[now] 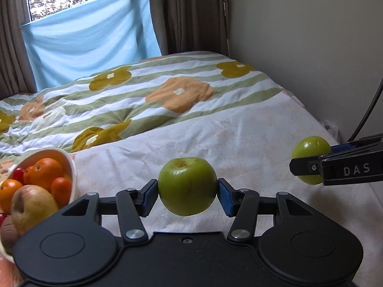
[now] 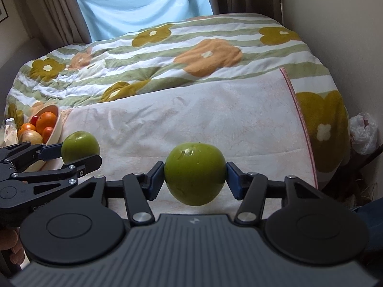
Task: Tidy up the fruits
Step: 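Carry both green apples to the white bowl and release them on top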
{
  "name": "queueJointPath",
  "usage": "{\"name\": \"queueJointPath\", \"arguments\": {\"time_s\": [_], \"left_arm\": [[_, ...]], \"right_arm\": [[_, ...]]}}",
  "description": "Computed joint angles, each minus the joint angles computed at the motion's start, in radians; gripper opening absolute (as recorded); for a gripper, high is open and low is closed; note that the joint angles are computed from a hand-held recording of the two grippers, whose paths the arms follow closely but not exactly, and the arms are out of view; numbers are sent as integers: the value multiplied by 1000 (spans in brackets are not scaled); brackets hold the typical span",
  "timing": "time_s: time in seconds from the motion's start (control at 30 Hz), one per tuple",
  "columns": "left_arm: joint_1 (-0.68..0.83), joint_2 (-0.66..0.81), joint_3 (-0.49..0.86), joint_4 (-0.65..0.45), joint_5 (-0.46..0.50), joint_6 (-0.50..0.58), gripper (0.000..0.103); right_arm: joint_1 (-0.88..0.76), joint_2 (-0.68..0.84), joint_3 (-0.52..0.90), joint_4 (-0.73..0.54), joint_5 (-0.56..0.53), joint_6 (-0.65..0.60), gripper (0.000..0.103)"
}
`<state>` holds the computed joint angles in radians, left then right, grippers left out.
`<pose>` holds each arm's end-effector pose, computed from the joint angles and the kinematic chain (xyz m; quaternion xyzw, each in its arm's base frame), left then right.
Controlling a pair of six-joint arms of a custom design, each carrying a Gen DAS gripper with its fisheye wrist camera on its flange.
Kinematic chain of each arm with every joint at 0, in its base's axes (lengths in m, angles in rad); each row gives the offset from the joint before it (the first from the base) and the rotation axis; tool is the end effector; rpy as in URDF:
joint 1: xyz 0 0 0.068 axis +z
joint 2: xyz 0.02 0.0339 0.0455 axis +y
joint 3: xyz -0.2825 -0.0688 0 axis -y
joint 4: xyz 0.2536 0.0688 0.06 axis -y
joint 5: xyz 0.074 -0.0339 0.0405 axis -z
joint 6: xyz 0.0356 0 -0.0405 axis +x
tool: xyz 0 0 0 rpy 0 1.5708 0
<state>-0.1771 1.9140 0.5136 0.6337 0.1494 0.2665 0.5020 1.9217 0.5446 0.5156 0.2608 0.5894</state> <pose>0.2903 -0.0573 0.0640 0.2304 0.8888 -0.0512 0.3929 0.2634 0.1341 0.0592 0.0857 0.9269 0.0745 0.3576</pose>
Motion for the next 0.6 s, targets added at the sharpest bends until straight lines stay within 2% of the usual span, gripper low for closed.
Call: {"name": "queueJointPath", "arguments": {"time_s": [0.27, 0.47, 0.6], "left_arm": [[73, -243, -105, -93, 30, -51, 57], [210, -430, -128, -228, 105, -21, 57], [323, -496, -107, -310, 175, 12, 58]], "right_arm": [[90, -127, 17, -119, 42, 10, 70], [180, -185, 97, -240, 83, 36, 70], [239, -178, 173, -296, 112, 52, 70]]}}
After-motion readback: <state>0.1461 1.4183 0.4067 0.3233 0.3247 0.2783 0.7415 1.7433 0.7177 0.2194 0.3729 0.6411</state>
